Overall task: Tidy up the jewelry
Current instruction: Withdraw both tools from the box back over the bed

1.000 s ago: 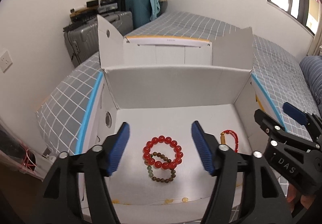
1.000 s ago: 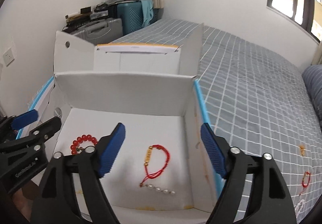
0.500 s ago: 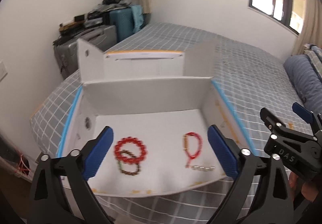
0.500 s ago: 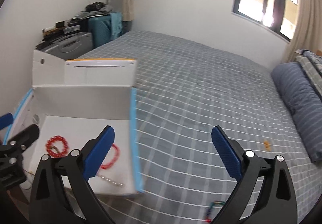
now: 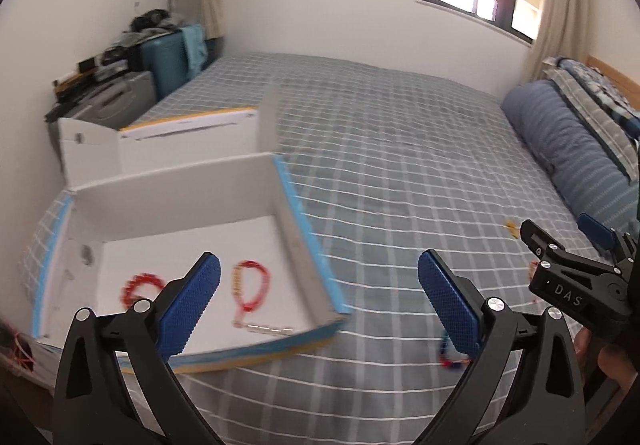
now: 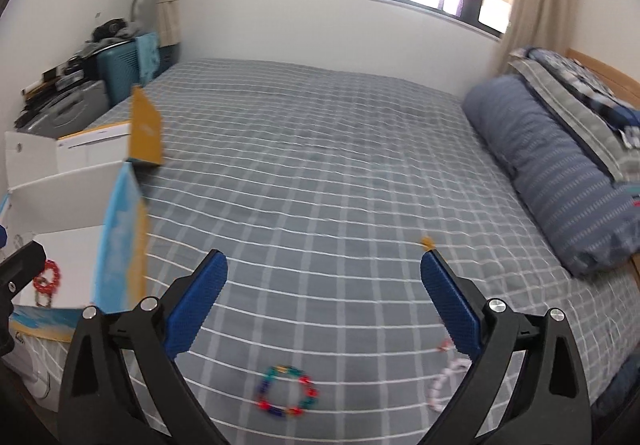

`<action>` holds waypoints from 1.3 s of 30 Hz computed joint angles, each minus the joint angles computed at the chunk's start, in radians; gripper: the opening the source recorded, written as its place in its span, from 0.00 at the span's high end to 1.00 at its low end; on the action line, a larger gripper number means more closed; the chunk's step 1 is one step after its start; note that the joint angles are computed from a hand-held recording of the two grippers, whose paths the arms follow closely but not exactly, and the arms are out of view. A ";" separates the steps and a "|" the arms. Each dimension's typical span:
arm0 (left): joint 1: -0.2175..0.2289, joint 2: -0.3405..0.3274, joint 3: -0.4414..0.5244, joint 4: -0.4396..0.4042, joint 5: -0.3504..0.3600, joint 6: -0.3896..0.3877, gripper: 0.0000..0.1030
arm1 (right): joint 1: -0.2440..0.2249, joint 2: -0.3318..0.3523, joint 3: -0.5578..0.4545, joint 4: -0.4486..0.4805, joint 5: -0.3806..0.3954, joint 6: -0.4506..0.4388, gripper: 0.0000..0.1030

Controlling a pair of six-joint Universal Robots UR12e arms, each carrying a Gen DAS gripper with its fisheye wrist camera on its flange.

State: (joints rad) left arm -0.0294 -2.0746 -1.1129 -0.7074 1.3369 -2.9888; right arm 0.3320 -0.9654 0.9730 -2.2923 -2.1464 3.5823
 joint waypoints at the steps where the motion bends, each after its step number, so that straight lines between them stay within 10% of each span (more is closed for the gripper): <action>1: -0.010 -0.004 0.003 -0.009 -0.002 0.012 0.05 | -0.007 -0.016 0.025 0.000 -0.002 0.011 0.09; 16: -0.114 -0.049 0.013 -0.087 -0.006 0.096 0.05 | -0.088 -0.153 0.258 -0.023 0.016 0.083 0.09; 28: -0.129 -0.091 -0.004 -0.152 0.011 0.136 0.05 | -0.141 -0.137 0.301 0.002 0.110 0.060 0.10; 39: -0.139 -0.128 0.014 -0.201 0.020 0.184 0.06 | -0.186 -0.094 0.271 0.075 0.221 0.055 0.32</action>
